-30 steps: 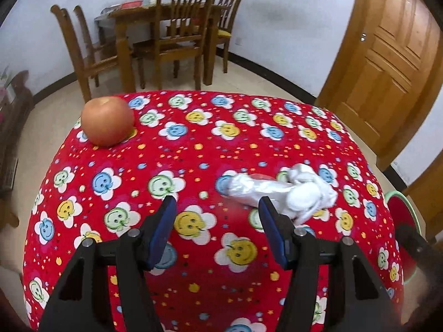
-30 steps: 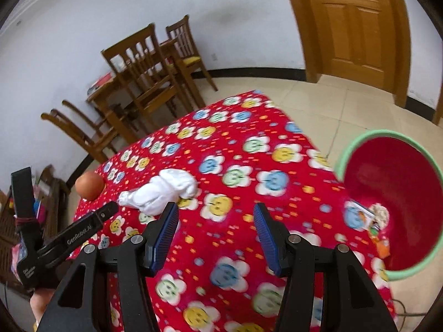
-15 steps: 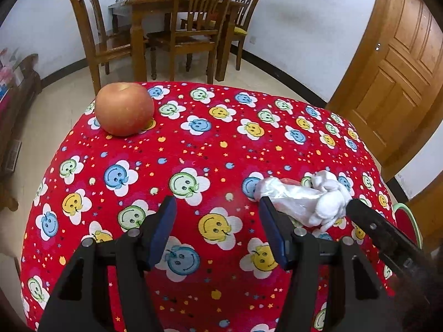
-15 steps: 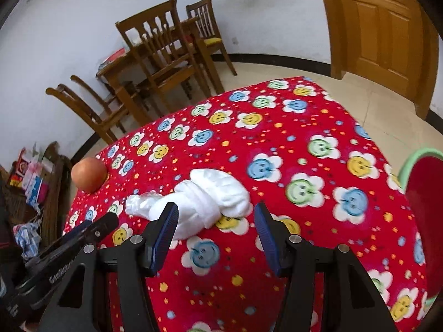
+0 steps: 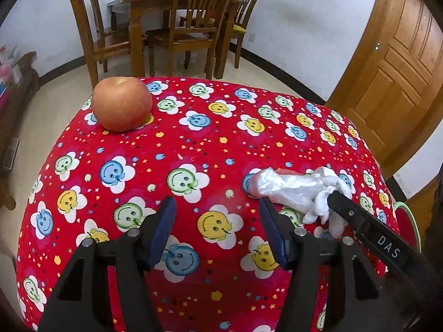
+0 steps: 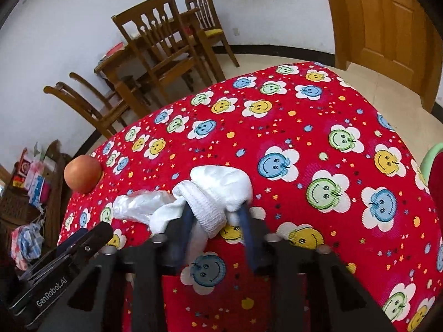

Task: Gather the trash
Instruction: 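Grasp the white knotted cloth with the right gripper, then grasp the clear plastic bag with the left gripper while the right gripper holds the cloth, then carry the white cloth and plastic bag over the red bucket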

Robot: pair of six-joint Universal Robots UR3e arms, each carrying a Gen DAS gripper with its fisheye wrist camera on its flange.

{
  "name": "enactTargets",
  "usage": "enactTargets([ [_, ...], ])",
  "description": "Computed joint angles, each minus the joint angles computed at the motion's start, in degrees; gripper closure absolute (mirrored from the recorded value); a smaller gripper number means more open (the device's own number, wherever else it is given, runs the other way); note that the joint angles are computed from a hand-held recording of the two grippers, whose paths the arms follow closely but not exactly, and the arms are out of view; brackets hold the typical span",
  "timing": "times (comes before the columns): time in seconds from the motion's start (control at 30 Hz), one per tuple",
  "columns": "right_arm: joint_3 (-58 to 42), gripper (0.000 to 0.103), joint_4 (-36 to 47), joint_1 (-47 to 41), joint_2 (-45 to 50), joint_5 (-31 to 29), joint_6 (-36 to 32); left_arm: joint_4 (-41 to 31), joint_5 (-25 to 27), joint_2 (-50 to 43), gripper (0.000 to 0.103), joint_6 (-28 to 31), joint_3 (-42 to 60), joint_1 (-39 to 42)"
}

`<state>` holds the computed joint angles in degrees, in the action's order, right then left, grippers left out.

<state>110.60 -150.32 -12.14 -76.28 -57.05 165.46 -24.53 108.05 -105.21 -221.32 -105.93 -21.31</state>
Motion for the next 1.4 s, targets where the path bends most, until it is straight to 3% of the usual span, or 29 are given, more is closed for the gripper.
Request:
enactTargets([
  [0.03, 0.3, 0.087, 0.0, -0.2, -0.3, 0.1, -0.1, -0.1, 0.0, 0.0, 0.041, 0.0, 0.2, 0.0],
  [0.13, 1.3, 0.090, -0.2, -1.2, -1.6, 0.5, -0.6, 0.1, -0.6, -0.3, 0.038, 0.5, 1.0, -0.4],
  [0.4, 5.6, 0.090, 3.8, -8.4, -9.1, 4.0, -3.1, -1.3, 0.0, -4.0, 0.030, 3.4, 6.3, -2.1],
  [0.73, 10.5, 0.090, 15.8, -22.0, -21.8, 8.2, -12.8, -4.6, -1.1, -11.3, 0.025, 6.6, 16.0, -3.2],
  [1.13, 15.0, 0.090, 26.7, -39.8, -31.4, 11.0, -23.6, -6.5, -0.5, -16.9, 0.026, 7.1, 22.2, -3.3],
  [1.2, 15.5, 0.090, 27.9, -42.5, -32.2, 11.0, -25.0, -6.7, -0.2, -17.2, 0.032, 7.2, 22.6, -3.5],
  [1.4, 16.9, 0.090, 28.9, -48.1, -32.6, 10.3, -27.5, -5.2, 0.3, -16.7, 0.033, 6.3, 21.7, -4.4],
])
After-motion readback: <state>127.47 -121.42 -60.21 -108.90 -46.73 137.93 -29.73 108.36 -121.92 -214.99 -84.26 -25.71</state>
